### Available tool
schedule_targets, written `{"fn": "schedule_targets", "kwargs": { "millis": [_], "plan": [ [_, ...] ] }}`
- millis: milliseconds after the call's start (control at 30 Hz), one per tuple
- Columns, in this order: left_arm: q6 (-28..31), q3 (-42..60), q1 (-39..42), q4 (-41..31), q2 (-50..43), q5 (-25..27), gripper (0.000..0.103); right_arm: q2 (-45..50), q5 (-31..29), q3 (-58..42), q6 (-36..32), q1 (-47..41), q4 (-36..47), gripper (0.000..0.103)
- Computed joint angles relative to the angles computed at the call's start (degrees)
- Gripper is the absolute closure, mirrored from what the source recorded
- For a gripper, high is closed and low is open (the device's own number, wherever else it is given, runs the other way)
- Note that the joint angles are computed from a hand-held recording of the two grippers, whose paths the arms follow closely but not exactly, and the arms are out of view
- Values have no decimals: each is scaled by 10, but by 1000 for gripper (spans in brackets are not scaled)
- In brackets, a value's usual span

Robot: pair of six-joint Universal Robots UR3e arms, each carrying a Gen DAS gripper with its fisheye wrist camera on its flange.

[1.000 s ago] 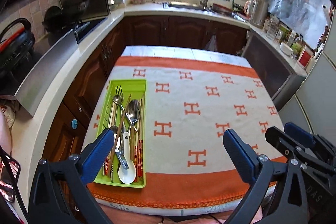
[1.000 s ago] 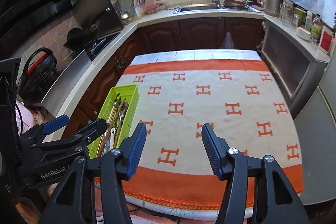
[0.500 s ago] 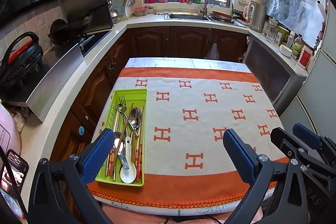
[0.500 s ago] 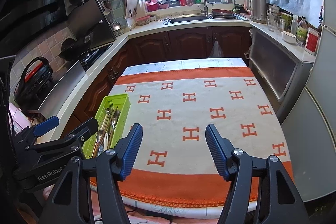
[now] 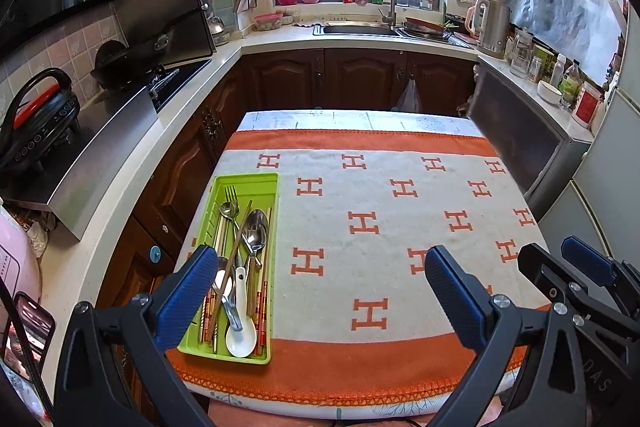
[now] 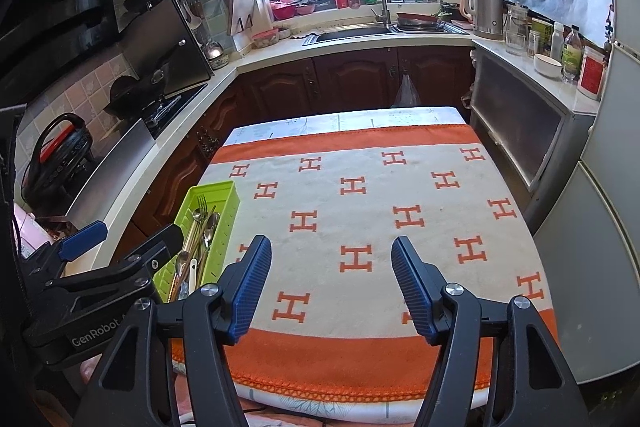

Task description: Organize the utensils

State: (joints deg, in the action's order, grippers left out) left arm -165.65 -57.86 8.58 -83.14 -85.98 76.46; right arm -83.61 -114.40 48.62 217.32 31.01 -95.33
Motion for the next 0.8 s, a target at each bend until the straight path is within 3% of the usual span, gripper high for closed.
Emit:
{"fn": "schedule_targets", "kwargs": {
  "millis": [800],
  "plan": [
    [-19, 24, -29, -4, -39, 27, 1, -25, 47, 84, -36, -55, -63, 39]
  ]
}}
